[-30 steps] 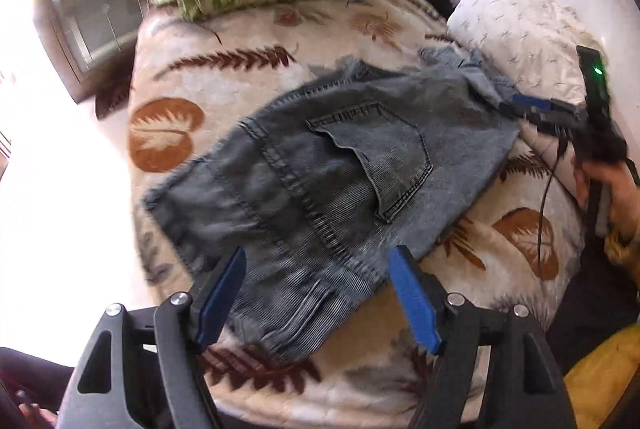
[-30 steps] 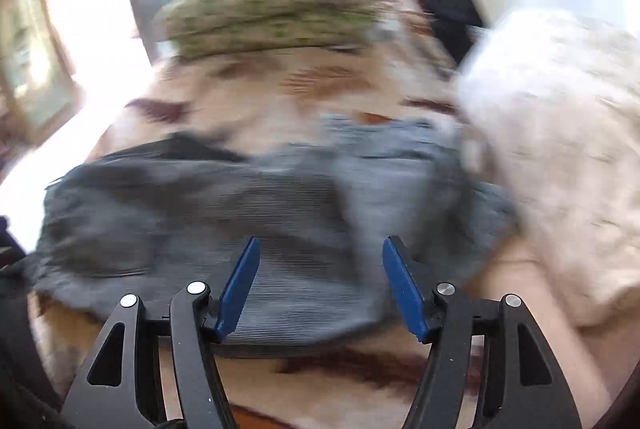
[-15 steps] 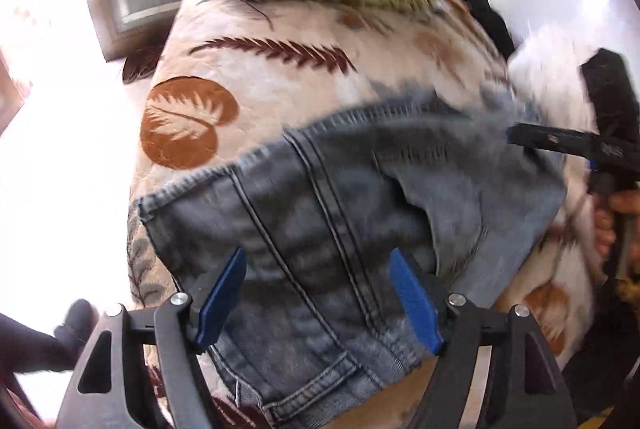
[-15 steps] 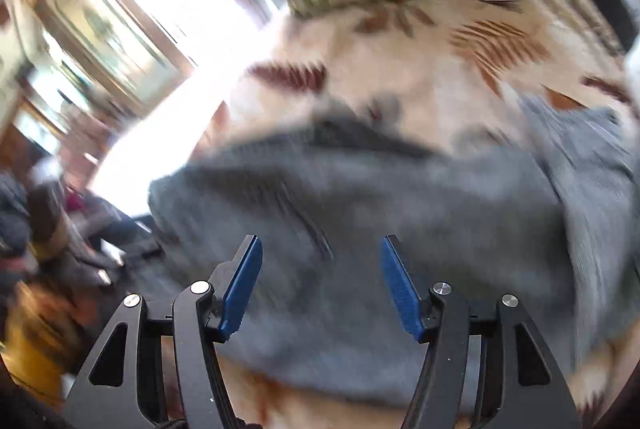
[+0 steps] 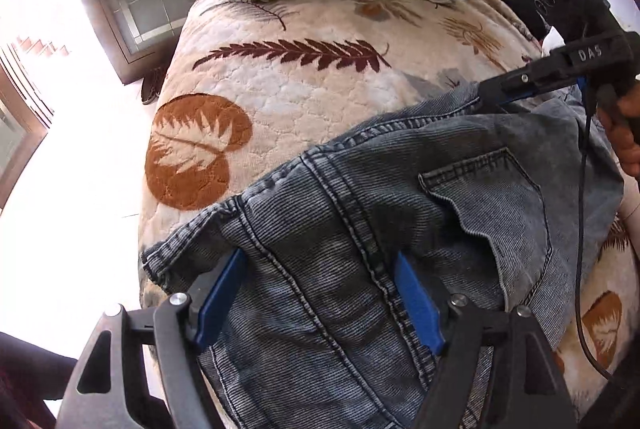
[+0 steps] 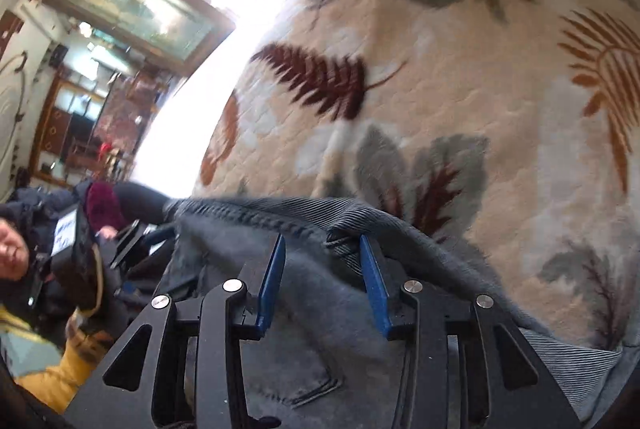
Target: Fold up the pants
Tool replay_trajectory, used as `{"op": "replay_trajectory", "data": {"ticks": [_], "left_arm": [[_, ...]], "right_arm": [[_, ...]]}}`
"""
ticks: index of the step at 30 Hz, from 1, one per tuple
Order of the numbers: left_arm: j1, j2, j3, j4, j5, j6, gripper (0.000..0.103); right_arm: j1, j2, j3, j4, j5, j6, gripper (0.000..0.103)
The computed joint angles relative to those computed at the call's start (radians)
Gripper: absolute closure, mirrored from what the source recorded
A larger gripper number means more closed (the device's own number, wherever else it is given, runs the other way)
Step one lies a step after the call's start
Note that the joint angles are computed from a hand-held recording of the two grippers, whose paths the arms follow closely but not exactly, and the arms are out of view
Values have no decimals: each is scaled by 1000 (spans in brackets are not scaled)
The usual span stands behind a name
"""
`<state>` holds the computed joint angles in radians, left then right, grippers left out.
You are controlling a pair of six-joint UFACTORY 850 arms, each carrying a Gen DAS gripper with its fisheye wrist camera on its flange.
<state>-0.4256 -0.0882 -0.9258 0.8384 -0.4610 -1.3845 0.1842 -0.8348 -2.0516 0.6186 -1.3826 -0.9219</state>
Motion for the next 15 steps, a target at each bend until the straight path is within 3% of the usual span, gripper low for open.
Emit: {"op": "replay_trajectory", "data": {"ticks": [5,7,8,15], "left_arm": [[-21,18,6,59,-32,-61,25],[-26,30,12,83,-43,-92,25],[-23,32,13,81,-40,-92,25],[-8,-37,-44,113,-110,-48,24]], "right_arm": [[24,-40,-43,-64,45,73,67],[25,-35,-21,-54,74,72,88],[22,-25,-2,-32,90,61,91],[-22,37,78,234,262,-19,95]]}}
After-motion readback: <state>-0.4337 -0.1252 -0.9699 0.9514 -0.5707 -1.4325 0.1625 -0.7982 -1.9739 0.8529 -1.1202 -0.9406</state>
